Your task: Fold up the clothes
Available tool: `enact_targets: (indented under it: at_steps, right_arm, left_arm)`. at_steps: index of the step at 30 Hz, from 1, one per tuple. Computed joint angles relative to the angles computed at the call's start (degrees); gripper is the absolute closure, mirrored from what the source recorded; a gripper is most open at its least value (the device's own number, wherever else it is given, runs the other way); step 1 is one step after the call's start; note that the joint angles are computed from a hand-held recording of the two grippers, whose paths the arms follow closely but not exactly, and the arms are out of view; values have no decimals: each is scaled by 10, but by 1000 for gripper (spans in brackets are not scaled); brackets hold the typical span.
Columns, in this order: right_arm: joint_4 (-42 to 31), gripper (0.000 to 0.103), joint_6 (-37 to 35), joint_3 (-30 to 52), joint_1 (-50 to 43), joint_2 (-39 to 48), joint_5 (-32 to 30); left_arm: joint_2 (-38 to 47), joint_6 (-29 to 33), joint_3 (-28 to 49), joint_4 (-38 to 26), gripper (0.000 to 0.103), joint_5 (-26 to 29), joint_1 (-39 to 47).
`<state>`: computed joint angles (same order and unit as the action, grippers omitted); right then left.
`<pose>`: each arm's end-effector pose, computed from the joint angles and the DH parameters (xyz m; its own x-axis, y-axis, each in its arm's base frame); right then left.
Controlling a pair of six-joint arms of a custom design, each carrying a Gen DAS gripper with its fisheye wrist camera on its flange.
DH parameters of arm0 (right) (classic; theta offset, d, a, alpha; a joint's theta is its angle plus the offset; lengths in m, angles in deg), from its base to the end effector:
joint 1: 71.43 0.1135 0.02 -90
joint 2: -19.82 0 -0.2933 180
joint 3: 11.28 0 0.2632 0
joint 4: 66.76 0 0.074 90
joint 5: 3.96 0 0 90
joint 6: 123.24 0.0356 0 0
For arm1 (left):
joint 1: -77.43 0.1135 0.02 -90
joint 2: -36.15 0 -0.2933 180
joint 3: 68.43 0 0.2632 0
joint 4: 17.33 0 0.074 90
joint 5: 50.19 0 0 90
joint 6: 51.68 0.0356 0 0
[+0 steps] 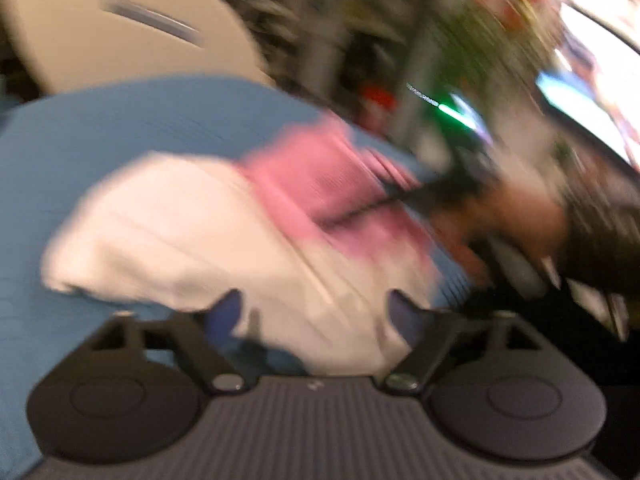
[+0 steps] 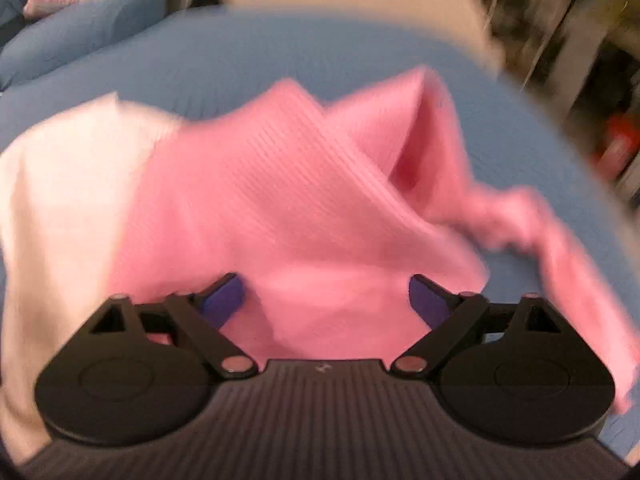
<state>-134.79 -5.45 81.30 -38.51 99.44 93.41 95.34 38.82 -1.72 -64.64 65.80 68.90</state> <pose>0.2428 0.1517 0.3714 -0.8314 0.0126 -0.5556 -0.1014 0.9795 0.1739 0.2075 -0.0469 0.3320 -0.6288 0.1022 -0.7708 0.4718 0.8381 -0.2737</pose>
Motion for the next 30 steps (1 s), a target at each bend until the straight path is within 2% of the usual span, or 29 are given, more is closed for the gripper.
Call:
enact_targets:
  at_steps: [1, 3, 6, 7, 9, 11, 12, 13, 14, 15, 16, 17, 18, 19, 21, 24, 26, 27, 29, 30]
  right_arm:
    - [-24, 95, 10, 11, 1, -9, -36]
    - [-41, 95, 27, 14, 23, -44, -85]
    - [-78, 95, 59, 30, 114, -95, -122]
    - [-81, 95, 78, 32, 150, -111, -154]
    - [-82, 92, 95, 26, 183, -122, -207]
    - [-94, 90, 102, 24, 189, -117, -254]
    - [-122, 85, 94, 37, 186, -105, -255]
    - [-154, 81, 83, 62, 179, -93, -228]
    - [-168, 72, 76, 82, 169, -89, -203]
    - [-180, 60, 70, 101, 159, -85, -179]
    - [-184, 51, 68, 114, 145, -86, -156]
    - [-187, 36, 65, 128, 131, -86, -133]
    - [-193, 28, 59, 147, 108, -80, -94]
    - [-186, 27, 39, 164, 86, -70, -42]
    - [-139, 28, -7, 148, 55, -69, -27]
    - [-43, 29, -121, 114, -17, -25, -54]
    - [-8, 30, -174, 105, -56, 17, -88]
    - [-1, 30, -194, 106, -74, 41, -114]
    - [-48, 31, -229, 128, -82, 100, -161]
    - [-79, 42, -249, 142, -78, 122, -169]
  left_arm:
    - [3, -32, -2, 15, 4, -15, 14]
    - [30, -92, 6, 16, 4, -55, 34]
    - [92, -128, 40, -27, 5, -76, 48]
    - [113, -146, 45, -21, 4, -62, 56]
    - [148, -189, 40, 36, 0, -37, 54]
    - [170, -185, 39, 71, 1, -43, 37]
    - [181, -177, 39, 85, 7, -45, 28]
    - [189, -160, 41, 91, 21, -40, 22]
    - [201, -137, 50, 78, 77, -21, 25]
    - [212, -106, 69, 40, 92, 9, 36]
    - [202, -98, 72, 23, 94, 25, 51]
    - [193, -90, 77, 4, 94, 42, 67]
    - [180, -78, 81, -16, 94, 54, 81]
    - [161, -61, 84, -33, 94, 57, 88]
    - [116, -21, 97, -90, 94, 70, 109]
    - [51, 77, 140, -223, 94, 119, 180]
    - [28, 153, 173, -325, 93, 158, 238]
    - [25, 188, 192, -373, 91, 169, 263]
    - [18, 257, 206, -456, 82, 184, 319]
    - [14, 285, 208, -486, 75, 191, 348]
